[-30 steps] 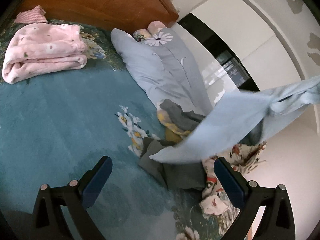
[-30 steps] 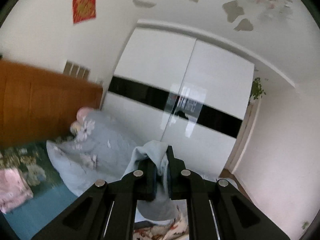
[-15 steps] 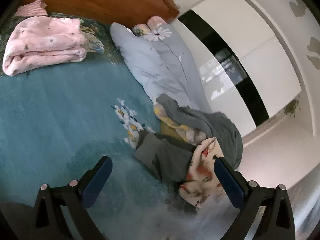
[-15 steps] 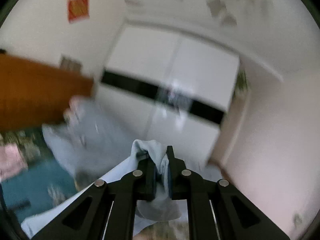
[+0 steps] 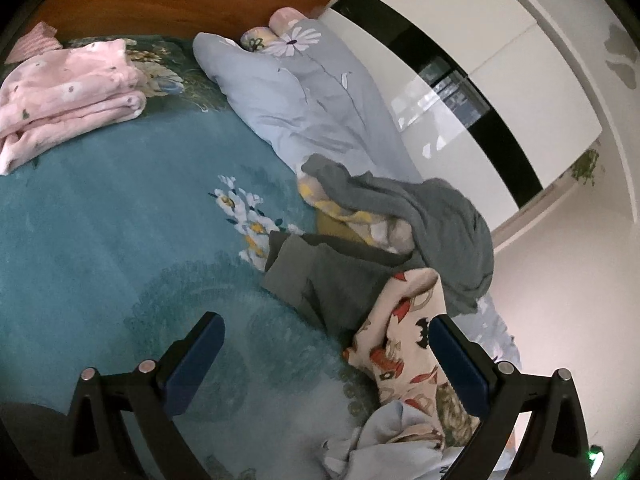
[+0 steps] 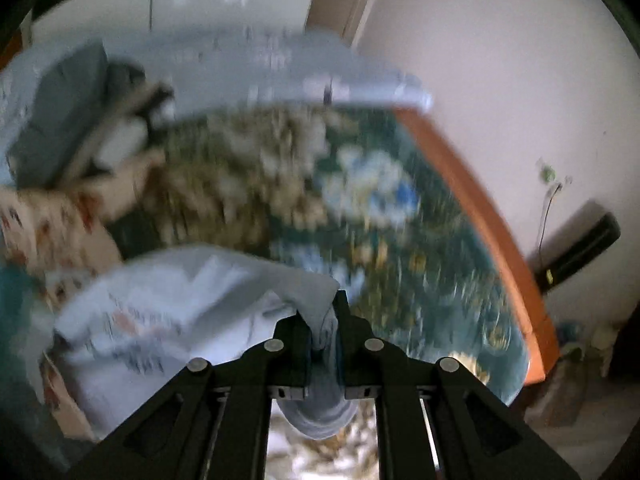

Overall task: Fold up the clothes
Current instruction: 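Grasp the cream car-print garment with the right tool and lift it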

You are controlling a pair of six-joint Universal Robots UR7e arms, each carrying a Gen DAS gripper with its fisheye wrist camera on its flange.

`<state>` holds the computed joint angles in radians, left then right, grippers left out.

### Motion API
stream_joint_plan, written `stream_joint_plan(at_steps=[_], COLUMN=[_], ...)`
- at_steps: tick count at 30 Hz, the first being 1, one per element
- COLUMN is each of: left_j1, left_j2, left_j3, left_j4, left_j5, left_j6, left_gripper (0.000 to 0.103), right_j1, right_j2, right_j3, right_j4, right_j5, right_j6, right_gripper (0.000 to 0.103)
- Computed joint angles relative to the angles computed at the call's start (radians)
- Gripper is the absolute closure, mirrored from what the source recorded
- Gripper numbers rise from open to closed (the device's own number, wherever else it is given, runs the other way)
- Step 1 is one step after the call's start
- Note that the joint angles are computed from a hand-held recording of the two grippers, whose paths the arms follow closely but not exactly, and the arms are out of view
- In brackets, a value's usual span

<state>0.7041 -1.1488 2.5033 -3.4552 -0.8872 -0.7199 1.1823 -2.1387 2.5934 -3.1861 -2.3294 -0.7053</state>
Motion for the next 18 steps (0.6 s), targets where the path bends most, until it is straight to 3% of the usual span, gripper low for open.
stream_joint_plan(at_steps=[1, 3, 6, 7, 9, 12, 16, 18], left_j1=[0.001, 0.004, 0.011, 0.014, 0.016, 0.010, 0.005, 0.011], left_j2=[0.001, -0.002, 0.003, 0.006, 0.013, 0.020, 0.020, 0.019], left_j3=[-0.003, -0.006, -0.008, -0.011, -0.020, -0.033, -0.029, -0.022], left_j4=[0.012, 0.023, 0.018, 0.019, 0.033, 0.071, 0.078, 0.061], left_j5=[-0.001, -0.005, -0.014, -0.019, -0.025, -0.021, 0.008, 0.019], left_j6=[-0.002, -0.002, -0.006, -0.005, 0.000, 0.013, 0.010, -0.008], left_gripper=[0.000, 0.000, 0.000, 0.000, 0.000, 0.000, 0.000, 0.000], right_j1=[-0.009, -0.002, 0.182, 0.246, 0.338, 0.385, 0.389, 0.403], right_j2=[-0.010, -0.018, -0.004, 0.004, 0.062, 0.250, 0.606, 0.777], right_j3=[0.005, 0.013, -0.004, -0.013, -0.028, -0.034, -0.101, -0.146], right_j4=[0.019, 0.045, 0.105, 0.126, 0.140, 0.068, -0.033, -0.120], right_j5=[-0.001, -0.019, -0.094, -0.103, -0.080, 0.017, 0.083, 0.075], right_j6=[-0.031, -0.090, -0.101, -0.099, -0.087, -0.094, -0.061, -0.085], right_gripper=[0.083, 0.060, 0.043, 0.041, 0.027, 0.026, 0.026, 0.027])
